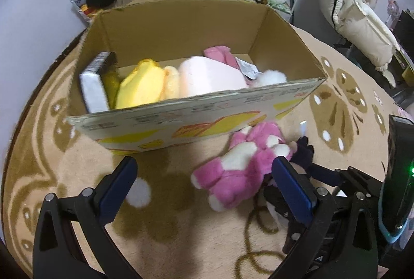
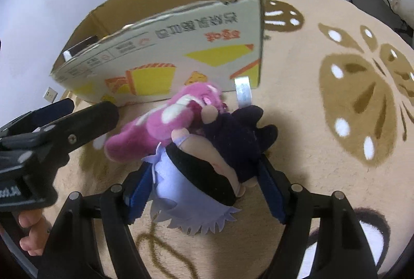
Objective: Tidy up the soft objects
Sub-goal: 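Grasp the pink plush bear with the left tool while the right tool grasps the purple-haired doll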
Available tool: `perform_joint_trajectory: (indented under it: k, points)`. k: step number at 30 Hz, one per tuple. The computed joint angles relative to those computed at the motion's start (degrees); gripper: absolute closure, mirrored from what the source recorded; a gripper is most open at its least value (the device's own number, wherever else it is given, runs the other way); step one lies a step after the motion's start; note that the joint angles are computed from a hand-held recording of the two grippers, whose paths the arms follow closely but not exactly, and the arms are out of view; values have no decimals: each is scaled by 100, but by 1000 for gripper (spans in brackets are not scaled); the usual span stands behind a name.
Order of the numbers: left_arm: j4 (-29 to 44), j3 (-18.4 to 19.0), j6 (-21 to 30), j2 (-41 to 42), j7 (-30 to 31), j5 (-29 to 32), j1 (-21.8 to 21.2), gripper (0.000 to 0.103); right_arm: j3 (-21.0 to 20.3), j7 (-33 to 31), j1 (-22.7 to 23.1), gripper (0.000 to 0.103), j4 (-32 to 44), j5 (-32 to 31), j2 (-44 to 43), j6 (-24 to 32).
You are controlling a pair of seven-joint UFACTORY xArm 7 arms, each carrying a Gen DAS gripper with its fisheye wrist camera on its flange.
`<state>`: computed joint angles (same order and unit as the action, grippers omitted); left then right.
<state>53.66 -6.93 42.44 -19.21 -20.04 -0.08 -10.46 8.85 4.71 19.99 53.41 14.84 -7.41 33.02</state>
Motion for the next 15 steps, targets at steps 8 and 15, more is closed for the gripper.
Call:
perform_joint_trajectory:
  k: [8, 15]
  points:
    - [151, 79, 3, 425, 336, -354, -151, 1, -8, -139, -4, 23, -33, -76, 61, 75]
    - [235, 105, -70, 658, 627, -671, -230, 0, -41, -272, -44, 22, 179, 126, 187, 350]
